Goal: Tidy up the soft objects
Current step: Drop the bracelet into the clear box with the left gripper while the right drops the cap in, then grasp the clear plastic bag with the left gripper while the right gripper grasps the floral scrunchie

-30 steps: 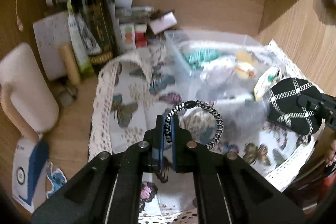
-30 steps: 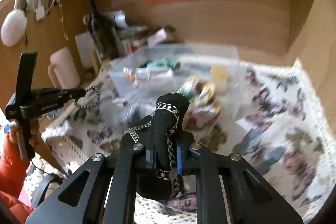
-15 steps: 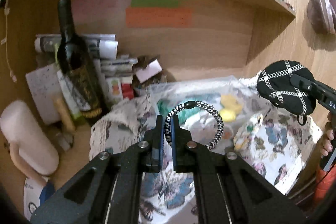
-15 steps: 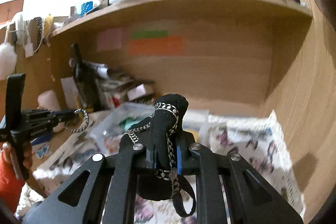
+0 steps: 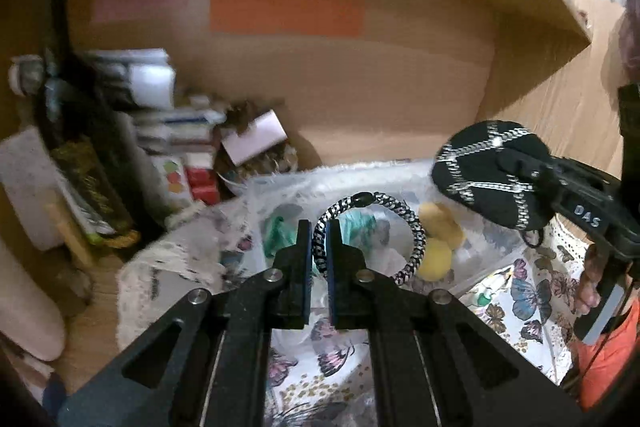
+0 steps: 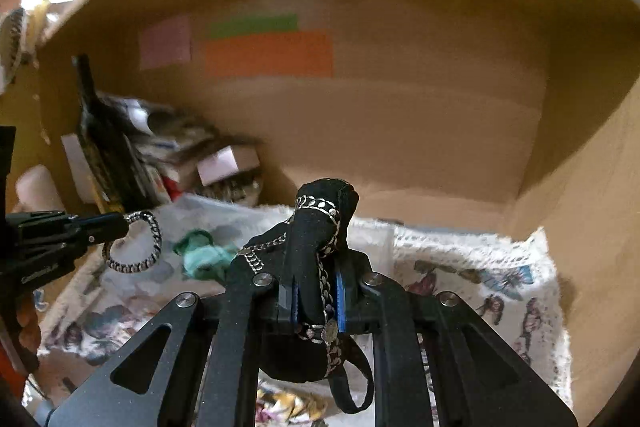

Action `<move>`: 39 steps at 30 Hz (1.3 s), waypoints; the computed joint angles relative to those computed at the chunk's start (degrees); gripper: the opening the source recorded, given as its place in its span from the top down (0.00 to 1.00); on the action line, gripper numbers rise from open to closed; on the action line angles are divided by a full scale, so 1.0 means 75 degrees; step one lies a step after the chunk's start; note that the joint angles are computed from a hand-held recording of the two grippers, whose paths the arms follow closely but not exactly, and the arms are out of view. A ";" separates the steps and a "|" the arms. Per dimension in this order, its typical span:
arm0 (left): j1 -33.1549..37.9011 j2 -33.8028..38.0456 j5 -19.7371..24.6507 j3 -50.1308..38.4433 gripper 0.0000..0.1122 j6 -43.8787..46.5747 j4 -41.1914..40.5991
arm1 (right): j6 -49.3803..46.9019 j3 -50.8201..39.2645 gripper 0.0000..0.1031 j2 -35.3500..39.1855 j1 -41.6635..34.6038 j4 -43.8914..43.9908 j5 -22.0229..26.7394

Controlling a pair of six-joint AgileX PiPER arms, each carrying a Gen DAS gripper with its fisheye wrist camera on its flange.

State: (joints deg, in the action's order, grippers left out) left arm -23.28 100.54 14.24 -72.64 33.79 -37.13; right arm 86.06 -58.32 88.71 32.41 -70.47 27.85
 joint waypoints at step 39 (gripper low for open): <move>-0.0805 -0.1426 -0.0993 0.1937 0.09 -0.4486 0.4463 | 0.0739 0.1587 0.20 -0.1518 0.1262 -0.0057 0.0902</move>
